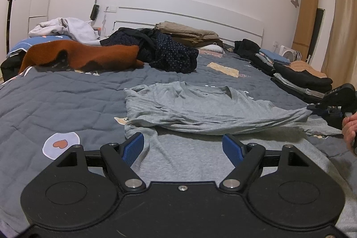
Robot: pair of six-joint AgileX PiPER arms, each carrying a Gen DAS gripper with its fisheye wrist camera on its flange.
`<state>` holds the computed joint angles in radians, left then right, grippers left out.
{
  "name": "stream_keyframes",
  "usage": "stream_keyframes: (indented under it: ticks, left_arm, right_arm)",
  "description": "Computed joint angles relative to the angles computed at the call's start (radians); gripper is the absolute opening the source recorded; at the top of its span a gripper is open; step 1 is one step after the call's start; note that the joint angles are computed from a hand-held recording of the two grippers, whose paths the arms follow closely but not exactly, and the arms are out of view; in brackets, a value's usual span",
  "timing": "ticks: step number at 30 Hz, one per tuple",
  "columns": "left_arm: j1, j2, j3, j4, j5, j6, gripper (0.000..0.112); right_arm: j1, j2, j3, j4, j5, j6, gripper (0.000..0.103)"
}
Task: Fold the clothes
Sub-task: 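Grasp the other sleeve with the right tool and fold it across the body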
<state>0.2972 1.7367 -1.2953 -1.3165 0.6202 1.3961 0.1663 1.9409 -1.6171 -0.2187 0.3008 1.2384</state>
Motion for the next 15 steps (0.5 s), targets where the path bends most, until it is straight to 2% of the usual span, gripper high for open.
stream_keyframes:
  ticks: [2,4,6,7,11,13,15]
  left_arm:
    - [-0.004,0.001,-0.001,0.01,-0.005,-0.007,0.077]
    - [-0.007,-0.001,0.0,0.015,-0.011,-0.005,0.076]
    - [-0.006,-0.001,0.0,0.012,-0.014,-0.001,0.076]
    - [-0.006,-0.001,-0.001,0.012,-0.016,-0.001,0.076]
    - [-0.005,-0.001,-0.004,0.012,-0.024,-0.001,0.076]
    - [-0.005,-0.002,-0.001,0.006,-0.032,0.008,0.076]
    - [-0.005,-0.004,0.001,0.002,-0.035,0.014,0.076]
  right_arm:
    - [-0.007,0.052,-0.093,0.077,0.132,-0.094,0.009]
    - [-0.001,0.118,-0.216,0.066,0.3,-0.108,0.011]
    - [0.008,0.138,-0.271,0.045,0.39,-0.124,0.016]
    - [0.017,0.134,-0.279,0.009,0.408,-0.119,0.018]
    - [0.055,0.099,-0.291,-0.171,0.466,-0.089,0.043]
    - [0.064,0.079,-0.287,-0.23,0.487,-0.094,0.047]
    - [0.063,0.043,-0.241,-0.266,0.453,-0.083,0.049]
